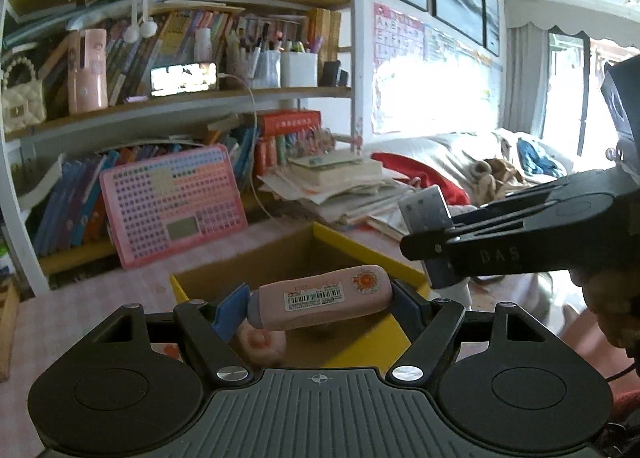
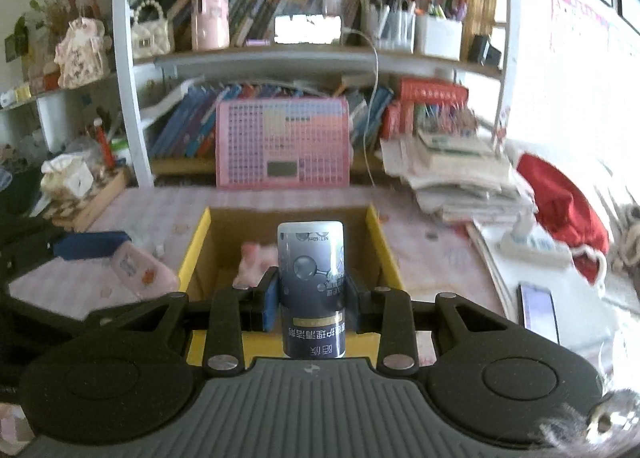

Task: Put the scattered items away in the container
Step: 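Lower the bottle and eraser into the yellow box and open both tools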

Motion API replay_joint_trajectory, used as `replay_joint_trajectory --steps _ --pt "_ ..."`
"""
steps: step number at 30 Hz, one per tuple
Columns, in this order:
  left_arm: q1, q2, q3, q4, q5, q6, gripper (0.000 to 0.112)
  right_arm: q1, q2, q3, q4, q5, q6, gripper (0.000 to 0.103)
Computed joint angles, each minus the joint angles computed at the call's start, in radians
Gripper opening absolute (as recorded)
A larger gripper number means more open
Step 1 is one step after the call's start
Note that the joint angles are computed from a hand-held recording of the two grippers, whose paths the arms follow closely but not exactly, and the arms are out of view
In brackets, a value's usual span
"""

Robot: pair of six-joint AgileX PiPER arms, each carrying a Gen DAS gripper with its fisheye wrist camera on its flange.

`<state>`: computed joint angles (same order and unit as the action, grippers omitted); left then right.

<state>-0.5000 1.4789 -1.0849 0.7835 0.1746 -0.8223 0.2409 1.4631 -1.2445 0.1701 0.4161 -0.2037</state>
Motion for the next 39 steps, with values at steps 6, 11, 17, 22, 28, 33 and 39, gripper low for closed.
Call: replay_joint_trajectory --steps 6,11,17,22,28,33,39 --pt "-0.022 0.08 -0.09 0.162 0.081 -0.173 0.077 -0.075 0.123 -0.118 0.27 0.043 -0.309 0.031" --pt "-0.034 0.151 -0.167 0.19 0.143 -0.205 0.077 -0.118 0.213 -0.208 0.401 0.087 -0.46 0.031" --pt "-0.039 0.255 -0.27 0.091 0.206 -0.105 0.077 -0.149 0.334 -0.328 0.462 0.166 -0.542 0.031" --pt "-0.031 0.332 -0.36 -0.041 0.246 0.031 0.077 -0.148 0.424 -0.424 0.487 0.228 -0.587 0.031" --pt "-0.025 0.394 -0.441 -0.153 0.291 0.159 0.077 -0.145 0.513 -0.528 0.482 0.302 -0.602 0.031" --pt "-0.019 0.439 -0.492 -0.256 0.338 0.262 0.077 -0.143 0.596 -0.626 0.43 0.368 -0.566 0.031" --pt "0.005 0.485 -0.537 -0.393 0.402 0.356 0.077 -0.139 0.736 -0.807 0.338 0.542 -0.458 0.031"
